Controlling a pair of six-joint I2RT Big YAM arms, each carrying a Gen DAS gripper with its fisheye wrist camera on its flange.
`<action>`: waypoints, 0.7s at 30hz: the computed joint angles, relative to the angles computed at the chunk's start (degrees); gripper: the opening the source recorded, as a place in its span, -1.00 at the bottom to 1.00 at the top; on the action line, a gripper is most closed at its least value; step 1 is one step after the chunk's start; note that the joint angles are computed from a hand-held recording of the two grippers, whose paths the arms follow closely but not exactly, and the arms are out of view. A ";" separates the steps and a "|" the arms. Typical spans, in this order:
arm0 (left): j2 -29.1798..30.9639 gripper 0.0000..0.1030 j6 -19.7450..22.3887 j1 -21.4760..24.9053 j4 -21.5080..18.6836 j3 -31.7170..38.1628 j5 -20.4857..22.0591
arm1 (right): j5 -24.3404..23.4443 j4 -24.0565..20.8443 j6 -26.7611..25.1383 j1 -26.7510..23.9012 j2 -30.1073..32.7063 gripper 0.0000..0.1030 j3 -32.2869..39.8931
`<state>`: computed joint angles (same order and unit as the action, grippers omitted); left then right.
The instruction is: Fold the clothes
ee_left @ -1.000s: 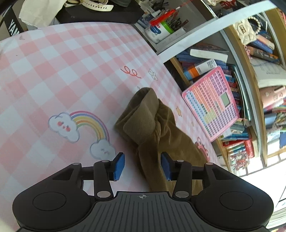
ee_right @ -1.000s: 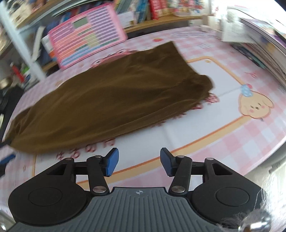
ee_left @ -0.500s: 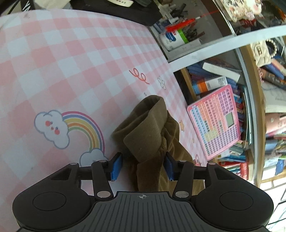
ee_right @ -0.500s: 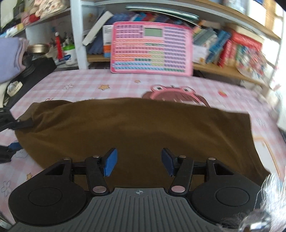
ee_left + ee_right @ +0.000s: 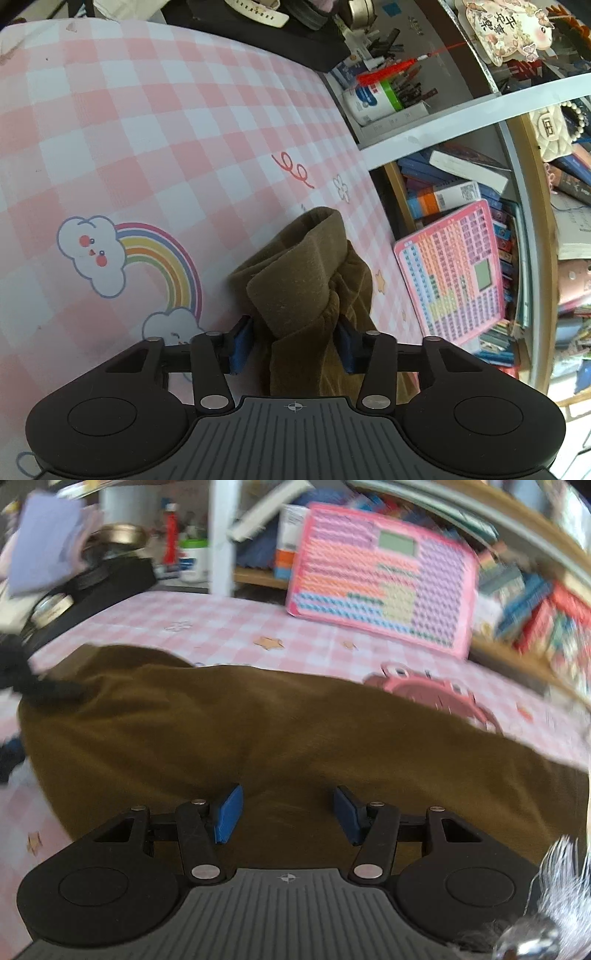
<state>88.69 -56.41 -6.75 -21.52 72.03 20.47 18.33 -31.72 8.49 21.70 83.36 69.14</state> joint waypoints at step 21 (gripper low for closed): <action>0.03 -0.39 -2.52 -0.37 1.02 -0.28 -0.83 | 0.38 -1.80 -1.00 -0.57 2.19 0.02 3.63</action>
<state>88.72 -58.93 -7.12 -20.50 71.75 19.63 18.70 -33.52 7.49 21.13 85.55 72.77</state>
